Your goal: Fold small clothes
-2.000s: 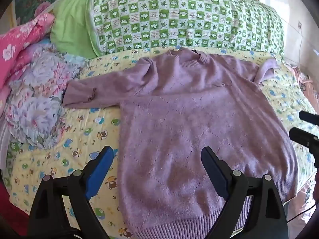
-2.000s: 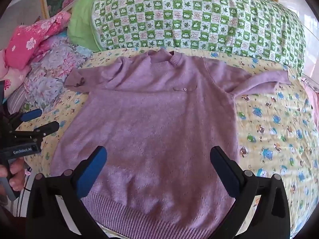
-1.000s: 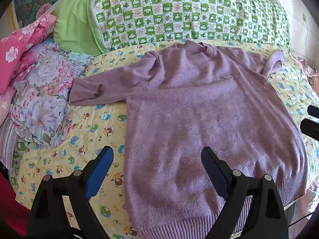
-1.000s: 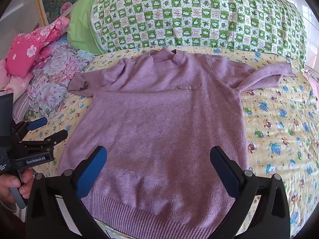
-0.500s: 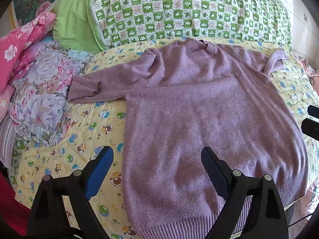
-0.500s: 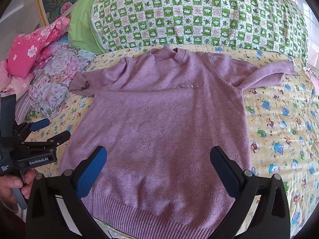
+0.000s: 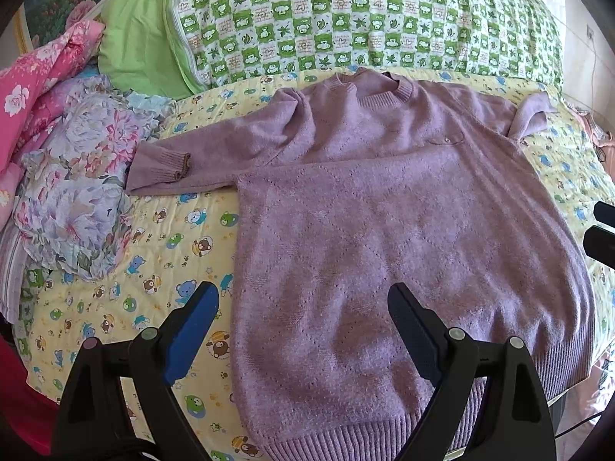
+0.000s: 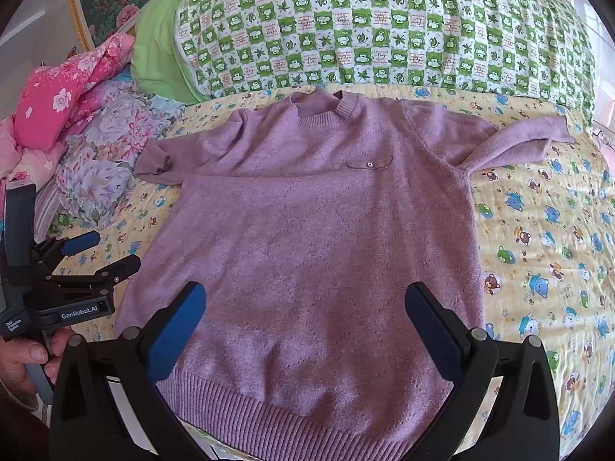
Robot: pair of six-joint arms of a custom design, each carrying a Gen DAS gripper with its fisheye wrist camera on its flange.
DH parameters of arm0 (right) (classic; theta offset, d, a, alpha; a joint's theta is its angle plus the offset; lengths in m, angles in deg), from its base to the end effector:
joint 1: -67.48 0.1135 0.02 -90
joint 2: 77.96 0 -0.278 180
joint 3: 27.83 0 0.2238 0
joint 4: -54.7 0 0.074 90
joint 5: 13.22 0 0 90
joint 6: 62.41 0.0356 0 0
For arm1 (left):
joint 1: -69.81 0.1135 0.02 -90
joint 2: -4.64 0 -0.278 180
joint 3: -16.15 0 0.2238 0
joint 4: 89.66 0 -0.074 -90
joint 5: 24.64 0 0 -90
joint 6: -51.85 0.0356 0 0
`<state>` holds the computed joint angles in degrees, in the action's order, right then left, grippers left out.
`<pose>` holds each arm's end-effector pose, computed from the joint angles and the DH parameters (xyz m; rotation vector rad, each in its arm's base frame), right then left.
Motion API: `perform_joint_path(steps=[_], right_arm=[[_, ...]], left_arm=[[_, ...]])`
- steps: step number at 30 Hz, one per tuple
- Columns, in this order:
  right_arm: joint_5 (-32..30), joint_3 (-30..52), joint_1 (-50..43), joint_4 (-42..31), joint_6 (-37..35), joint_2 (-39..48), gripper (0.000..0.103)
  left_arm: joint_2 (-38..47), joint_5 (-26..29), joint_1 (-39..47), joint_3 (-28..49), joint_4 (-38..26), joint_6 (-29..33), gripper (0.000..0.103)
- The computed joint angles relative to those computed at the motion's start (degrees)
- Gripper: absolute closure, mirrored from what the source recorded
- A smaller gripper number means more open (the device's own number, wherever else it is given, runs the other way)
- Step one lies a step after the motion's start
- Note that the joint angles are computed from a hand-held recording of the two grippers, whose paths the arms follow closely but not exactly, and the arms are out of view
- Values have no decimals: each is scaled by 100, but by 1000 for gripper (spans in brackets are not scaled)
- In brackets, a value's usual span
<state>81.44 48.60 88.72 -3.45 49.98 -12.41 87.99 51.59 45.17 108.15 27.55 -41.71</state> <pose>0.1865 0.0694 0.3284 0.0625 2.4075 0.2591 0.2514 -0.1060 0.3353 0.3580 2.4534 0.0948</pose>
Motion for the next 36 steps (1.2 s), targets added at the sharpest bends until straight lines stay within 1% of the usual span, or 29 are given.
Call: perform_joint_path(steps=[15, 21, 29, 33, 36], right_arm=[[16, 13, 32, 36, 9, 64, 0], [-75, 65, -80, 83, -43, 160, 0], [-488, 88, -730, 246, -294, 363, 0], [-850, 168, -1418, 336, -494, 535, 0], [-1265, 361, -2180, 427, -654, 810, 0]], left_arm=[[124, 47, 27, 46, 4, -21, 13], [206, 74, 54, 71, 16, -42, 13], [505, 178, 188, 249, 48, -66, 13], [881, 345, 314, 606, -17, -79, 13], [1266, 430, 377, 1026, -95, -117, 13]])
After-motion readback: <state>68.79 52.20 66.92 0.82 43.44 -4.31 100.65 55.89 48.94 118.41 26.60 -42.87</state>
